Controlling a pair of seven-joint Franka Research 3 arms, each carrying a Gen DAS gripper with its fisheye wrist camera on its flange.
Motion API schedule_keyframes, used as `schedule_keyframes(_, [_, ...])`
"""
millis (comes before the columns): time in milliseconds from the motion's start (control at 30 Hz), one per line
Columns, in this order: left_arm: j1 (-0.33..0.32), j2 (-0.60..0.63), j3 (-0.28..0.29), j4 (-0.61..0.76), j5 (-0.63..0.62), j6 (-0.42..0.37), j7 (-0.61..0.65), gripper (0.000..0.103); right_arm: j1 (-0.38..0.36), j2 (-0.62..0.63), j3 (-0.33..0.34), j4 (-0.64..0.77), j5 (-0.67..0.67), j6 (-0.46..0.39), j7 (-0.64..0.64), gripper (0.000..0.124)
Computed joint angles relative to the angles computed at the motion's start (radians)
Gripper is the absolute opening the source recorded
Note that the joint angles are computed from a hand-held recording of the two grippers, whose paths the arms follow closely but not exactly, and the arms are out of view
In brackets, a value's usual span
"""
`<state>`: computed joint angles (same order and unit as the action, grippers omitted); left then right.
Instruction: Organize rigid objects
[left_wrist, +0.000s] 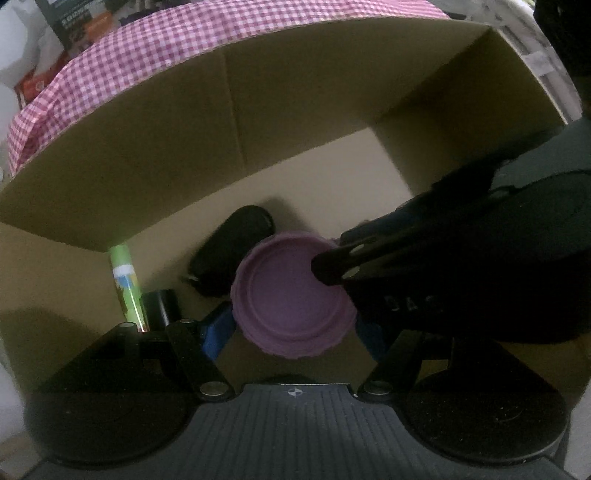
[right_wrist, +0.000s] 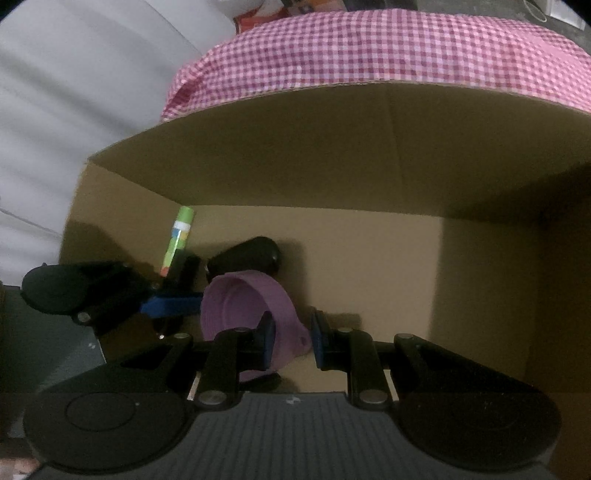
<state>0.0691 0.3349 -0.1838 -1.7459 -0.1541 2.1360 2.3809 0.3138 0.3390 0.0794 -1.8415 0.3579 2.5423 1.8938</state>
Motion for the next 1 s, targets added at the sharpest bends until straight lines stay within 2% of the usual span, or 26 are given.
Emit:
schedule_keyframes(300, [-0.004,-0.024,0.006,-0.039,0.032,0.118,-0.024,0.074,-0.012,0.048,0.003,0.061,0.011,0.000,-0.012,0.023])
schedule_keyframes(400, [0.001,-0.060,0.006,-0.086,0.036,0.176,0.006,0.082,-0.023,0.052,0.016,0.063,0.046,0.002,-0.041,0.023])
schedule_keyframes(433, [0.004,-0.069,0.006,-0.093,0.031,0.180,0.015,0.086,-0.024,0.054,0.018,0.066,0.052,-0.005,-0.045,0.023])
schedule_keyframes(533, [0.009,-0.097,0.008,-0.111,0.014,0.171,0.040,0.091,-0.028,0.044,0.022,0.061,0.074,-0.034,-0.058,0.025])
schedule_keyframes(633, [0.005,-0.133,0.011,-0.148,-0.003,0.195,0.060,0.094,-0.031,0.016,0.024,0.033,0.099,-0.038,-0.068,0.025])
schedule_keyframes(833, [0.002,-0.218,0.024,-0.203,-0.079,0.227,0.115,0.095,-0.038,-0.103,0.038,-0.093,0.205,0.052,-0.109,0.026])
schedule_keyframes(1000, [0.002,-0.283,0.048,-0.253,-0.196,0.259,0.212,0.095,-0.010,-0.259,0.041,-0.252,0.265,0.218,-0.135,0.027])
